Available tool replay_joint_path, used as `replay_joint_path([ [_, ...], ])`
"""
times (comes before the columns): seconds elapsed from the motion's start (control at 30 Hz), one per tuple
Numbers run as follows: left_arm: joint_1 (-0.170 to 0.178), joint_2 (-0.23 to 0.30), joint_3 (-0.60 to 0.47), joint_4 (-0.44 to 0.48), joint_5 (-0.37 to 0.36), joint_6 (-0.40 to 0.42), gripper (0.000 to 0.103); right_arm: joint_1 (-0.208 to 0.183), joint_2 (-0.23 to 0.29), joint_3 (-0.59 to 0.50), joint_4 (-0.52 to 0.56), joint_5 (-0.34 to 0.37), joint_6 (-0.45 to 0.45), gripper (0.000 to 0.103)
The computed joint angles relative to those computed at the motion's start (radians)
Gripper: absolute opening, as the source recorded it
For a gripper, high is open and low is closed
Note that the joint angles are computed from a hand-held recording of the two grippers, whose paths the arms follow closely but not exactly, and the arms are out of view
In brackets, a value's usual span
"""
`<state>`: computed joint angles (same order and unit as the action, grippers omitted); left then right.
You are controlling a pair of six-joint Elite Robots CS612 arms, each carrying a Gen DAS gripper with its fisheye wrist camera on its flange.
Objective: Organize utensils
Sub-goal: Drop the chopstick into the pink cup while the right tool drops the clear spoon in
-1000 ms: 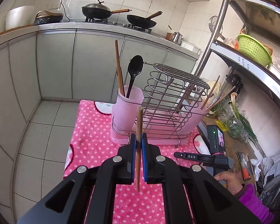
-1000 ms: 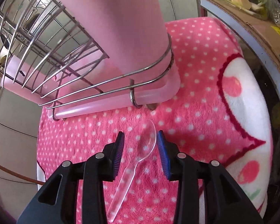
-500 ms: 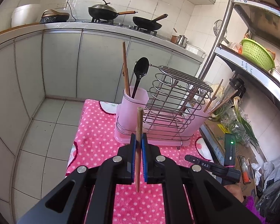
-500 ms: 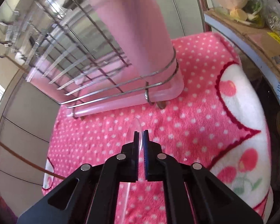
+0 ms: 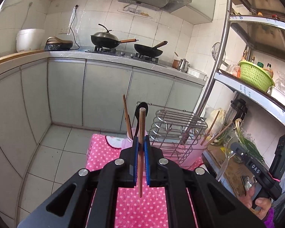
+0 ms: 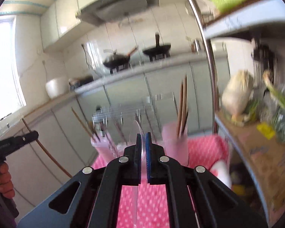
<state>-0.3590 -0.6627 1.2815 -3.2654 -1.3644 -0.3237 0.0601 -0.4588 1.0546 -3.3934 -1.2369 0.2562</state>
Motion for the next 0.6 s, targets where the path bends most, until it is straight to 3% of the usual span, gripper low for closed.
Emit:
replay_joint_path([
  [0.1, 0.005, -0.002, -0.031, -0.01, 0.0, 0.002, 0.005, 0.0, 0.008, -0.04, -0.085, -0.055, -0.004, 0.004],
  [0.23, 0.008, 0.004, -0.073, -0.039, 0.025, 0.012, 0.005, 0.004, 0.056, -0.15, -0.148, -0.133, -0.02, 0.004],
  [0.4, 0.014, 0.026, -0.14, -0.06, 0.048, 0.025, 0.005, 0.016, 0.143, -0.32, -0.144, -0.239, -0.056, 0.004],
  [0.6, 0.021, 0.076, -0.24, -0.032, 0.047, 0.035, 0.005, 0.031, 0.264, -0.538, -0.085, -0.302, -0.116, 0.004],
])
